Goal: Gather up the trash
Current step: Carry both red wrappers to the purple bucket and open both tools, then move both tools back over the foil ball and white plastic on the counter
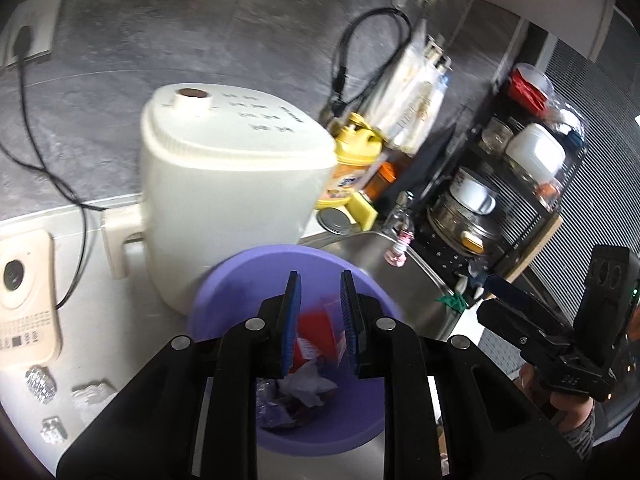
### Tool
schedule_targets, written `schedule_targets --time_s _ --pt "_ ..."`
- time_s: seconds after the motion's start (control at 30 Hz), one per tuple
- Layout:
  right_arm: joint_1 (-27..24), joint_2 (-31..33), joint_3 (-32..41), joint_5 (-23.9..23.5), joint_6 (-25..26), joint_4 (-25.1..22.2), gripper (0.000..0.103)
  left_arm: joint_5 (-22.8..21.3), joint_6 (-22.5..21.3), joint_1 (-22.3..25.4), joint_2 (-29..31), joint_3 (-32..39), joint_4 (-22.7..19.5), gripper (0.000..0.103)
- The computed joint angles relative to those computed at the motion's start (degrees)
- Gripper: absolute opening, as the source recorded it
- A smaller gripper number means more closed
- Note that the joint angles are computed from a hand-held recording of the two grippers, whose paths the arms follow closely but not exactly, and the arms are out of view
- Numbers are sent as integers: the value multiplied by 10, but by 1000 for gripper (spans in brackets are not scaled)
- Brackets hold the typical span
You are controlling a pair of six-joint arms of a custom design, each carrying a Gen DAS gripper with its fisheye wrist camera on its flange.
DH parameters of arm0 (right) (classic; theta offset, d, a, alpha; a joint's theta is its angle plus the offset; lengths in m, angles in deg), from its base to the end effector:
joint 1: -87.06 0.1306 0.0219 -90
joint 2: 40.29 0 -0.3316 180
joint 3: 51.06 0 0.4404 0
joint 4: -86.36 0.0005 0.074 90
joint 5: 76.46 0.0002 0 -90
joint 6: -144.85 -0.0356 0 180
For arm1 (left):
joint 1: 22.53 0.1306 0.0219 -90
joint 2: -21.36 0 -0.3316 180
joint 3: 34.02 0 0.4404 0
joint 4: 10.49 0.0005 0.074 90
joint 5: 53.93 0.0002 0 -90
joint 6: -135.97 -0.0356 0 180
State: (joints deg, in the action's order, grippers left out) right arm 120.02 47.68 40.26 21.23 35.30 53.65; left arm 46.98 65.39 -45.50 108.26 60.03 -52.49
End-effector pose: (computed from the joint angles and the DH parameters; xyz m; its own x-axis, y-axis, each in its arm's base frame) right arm 0.4601 0.2921 0.4340 -0.5353 0.0481 -0.8433 -0.2782 0.9326 0.2298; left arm 0.4854 -0.2136 0.4541 -0.6711 -0.0701 -0.7380 0.3213 0.8696 -0.3749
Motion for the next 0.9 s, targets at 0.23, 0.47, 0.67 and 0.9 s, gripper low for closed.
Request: schedule_targets --time_s 0.23,0.47,0.67,0.9 --pt "-5 -1 -1 1 -17 -9 95 -26 1 1 -11 -2 10 93" --pt "14 24 32 23 -16 -20 95 -87 30 25 -63 -36 -15 97" --pt "43 59 75 34 -2 -26 95 -153 68 46 -118 -75 -52 97" --pt "80 116 134 2 3 -36 95 -236 90 80 -199 -131 -83 97"
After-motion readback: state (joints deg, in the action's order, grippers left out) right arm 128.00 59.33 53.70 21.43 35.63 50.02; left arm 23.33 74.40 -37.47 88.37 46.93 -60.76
